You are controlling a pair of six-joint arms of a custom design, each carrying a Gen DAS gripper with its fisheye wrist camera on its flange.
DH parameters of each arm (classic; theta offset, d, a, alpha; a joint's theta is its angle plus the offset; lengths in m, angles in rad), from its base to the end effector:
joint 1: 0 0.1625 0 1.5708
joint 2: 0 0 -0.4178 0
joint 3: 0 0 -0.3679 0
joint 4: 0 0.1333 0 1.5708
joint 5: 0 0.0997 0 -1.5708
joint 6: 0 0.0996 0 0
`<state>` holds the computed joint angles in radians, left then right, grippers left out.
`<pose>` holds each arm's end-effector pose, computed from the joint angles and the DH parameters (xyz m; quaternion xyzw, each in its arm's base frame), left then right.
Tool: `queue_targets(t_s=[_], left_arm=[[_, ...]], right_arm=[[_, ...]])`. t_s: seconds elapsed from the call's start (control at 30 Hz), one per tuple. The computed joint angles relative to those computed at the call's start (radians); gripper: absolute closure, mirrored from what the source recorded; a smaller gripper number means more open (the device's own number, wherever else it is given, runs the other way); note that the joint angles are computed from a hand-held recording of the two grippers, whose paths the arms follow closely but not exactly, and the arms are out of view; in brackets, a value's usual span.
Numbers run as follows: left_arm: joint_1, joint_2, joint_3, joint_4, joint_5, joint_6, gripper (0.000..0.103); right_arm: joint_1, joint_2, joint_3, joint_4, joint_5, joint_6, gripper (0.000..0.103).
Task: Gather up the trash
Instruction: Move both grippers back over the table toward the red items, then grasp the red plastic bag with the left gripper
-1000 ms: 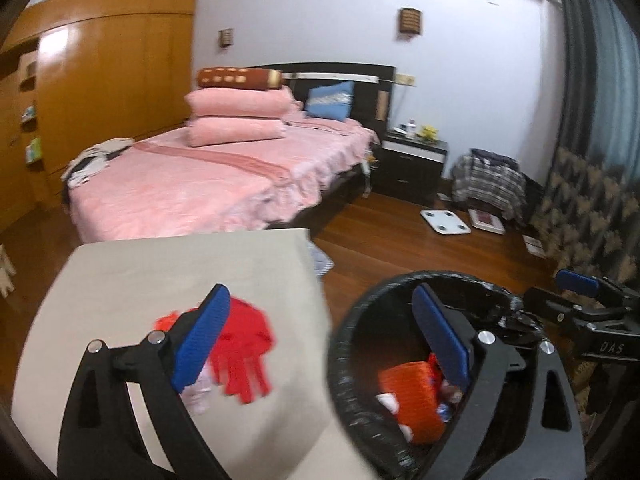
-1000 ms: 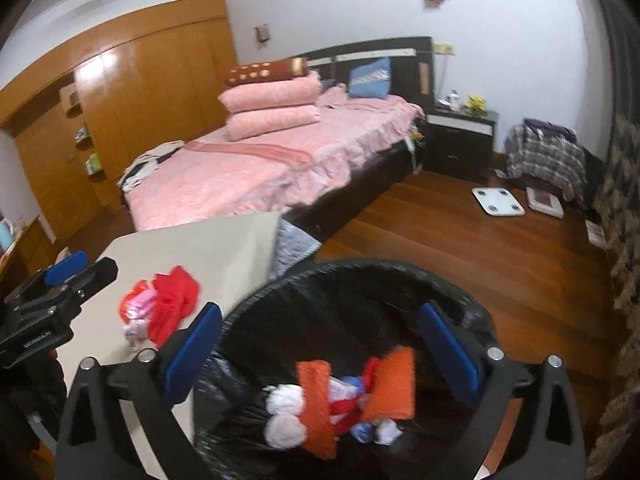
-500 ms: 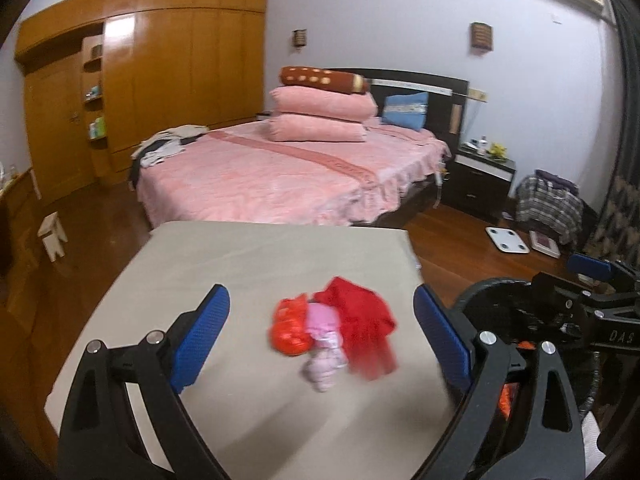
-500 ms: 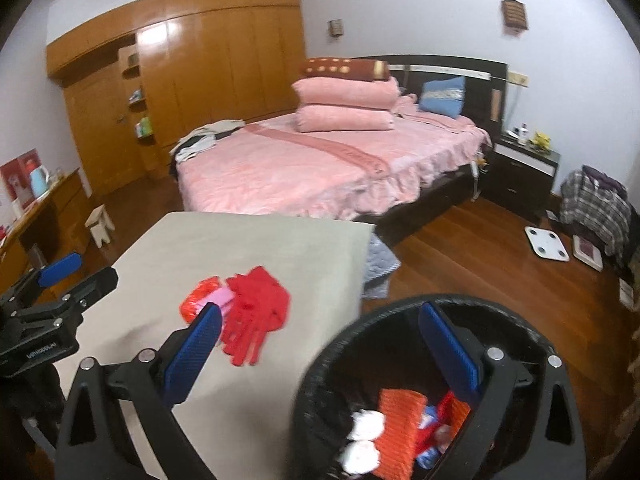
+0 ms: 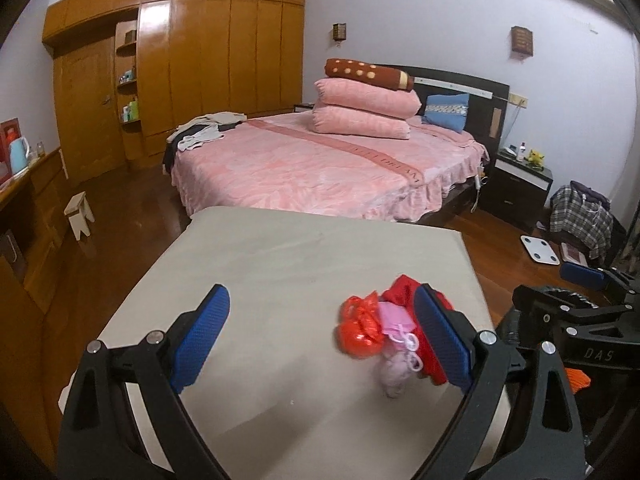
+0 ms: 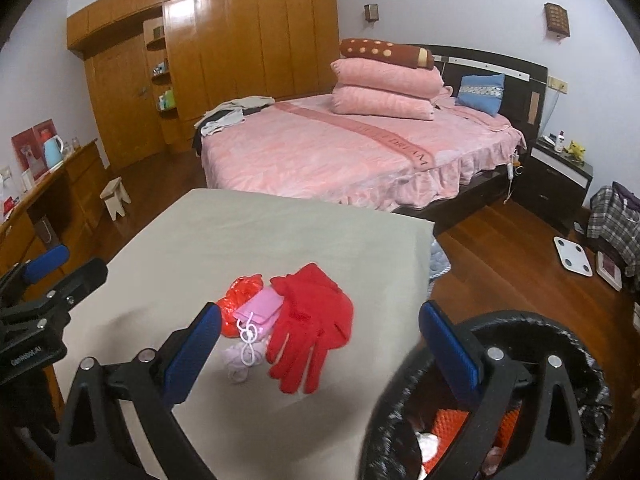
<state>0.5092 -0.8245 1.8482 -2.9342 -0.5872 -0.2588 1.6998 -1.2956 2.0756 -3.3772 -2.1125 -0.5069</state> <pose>-0.4075 -0.4751 0.1362 0.2660 0.8309 -0.4031 0.2762 0.1456 -0.4850 0.3469 0.1376 -0.8384 0.4209 0.3178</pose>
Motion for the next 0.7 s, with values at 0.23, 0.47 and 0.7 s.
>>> queue_targets(t_s=[0.23, 0.47, 0.7], left_arm=[[0.042, 0.029, -0.027, -0.019, -0.002, 0.031, 0.012], [0.086, 0.066, -0.06, -0.032, -0.01, 0.057, 0.012], [0.113, 0.102, -0.089, -0.041, -0.03, 0.08, 0.012]], right_arm=[[-0.019, 0.07, -0.053, 0.003, 0.001, 0.015, 0.006], [-0.039, 0.111, -0.088, 0.0, -0.01, 0.01, 0.006], [-0.064, 0.132, -0.11, 0.003, -0.012, 0.007, 0.006]])
